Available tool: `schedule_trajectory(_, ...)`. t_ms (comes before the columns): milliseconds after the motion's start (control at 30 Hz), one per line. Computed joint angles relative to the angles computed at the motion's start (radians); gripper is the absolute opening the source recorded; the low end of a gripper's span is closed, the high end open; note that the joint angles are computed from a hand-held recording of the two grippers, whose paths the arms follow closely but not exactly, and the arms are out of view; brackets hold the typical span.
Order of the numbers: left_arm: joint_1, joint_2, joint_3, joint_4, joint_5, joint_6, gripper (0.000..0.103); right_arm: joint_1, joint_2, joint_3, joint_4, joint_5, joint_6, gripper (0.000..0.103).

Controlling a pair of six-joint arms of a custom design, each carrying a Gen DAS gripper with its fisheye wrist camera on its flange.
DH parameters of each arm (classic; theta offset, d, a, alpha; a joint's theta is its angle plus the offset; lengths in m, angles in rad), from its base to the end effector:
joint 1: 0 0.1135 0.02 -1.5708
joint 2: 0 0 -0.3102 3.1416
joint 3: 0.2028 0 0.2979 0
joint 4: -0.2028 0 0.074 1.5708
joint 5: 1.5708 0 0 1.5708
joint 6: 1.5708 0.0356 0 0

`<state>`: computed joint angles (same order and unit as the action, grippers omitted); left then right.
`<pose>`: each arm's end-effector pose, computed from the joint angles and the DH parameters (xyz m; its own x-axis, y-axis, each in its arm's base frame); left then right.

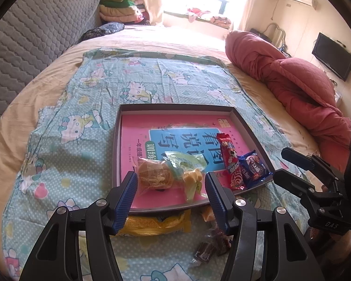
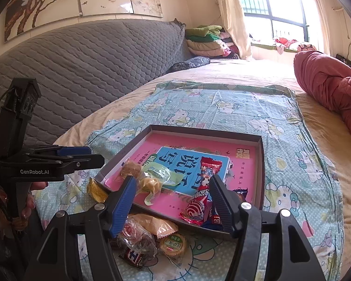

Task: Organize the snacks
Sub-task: 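Withdraw both grippers from the tray toward the remaining snacks beside it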

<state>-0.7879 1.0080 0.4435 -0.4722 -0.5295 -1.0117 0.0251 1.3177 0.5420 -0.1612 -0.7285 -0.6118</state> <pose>0.1442 -0.1195 0.1803 -0.6869 -0.3469 -0.6386 -0.2863 0.9368 -0.2009 0.2515 0.0300 0.1713 -0.4222 -0.4393 -0.7929 -0.8006 0.5909 0.0989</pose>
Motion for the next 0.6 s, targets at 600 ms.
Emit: schedule_trajectory(600,-0.067,-0.044,-0.005,-0.101,-0.016,-0.072,0.062,-0.037,-0.083,-0.032,-0.072,-0.017,-0.052,0.065)
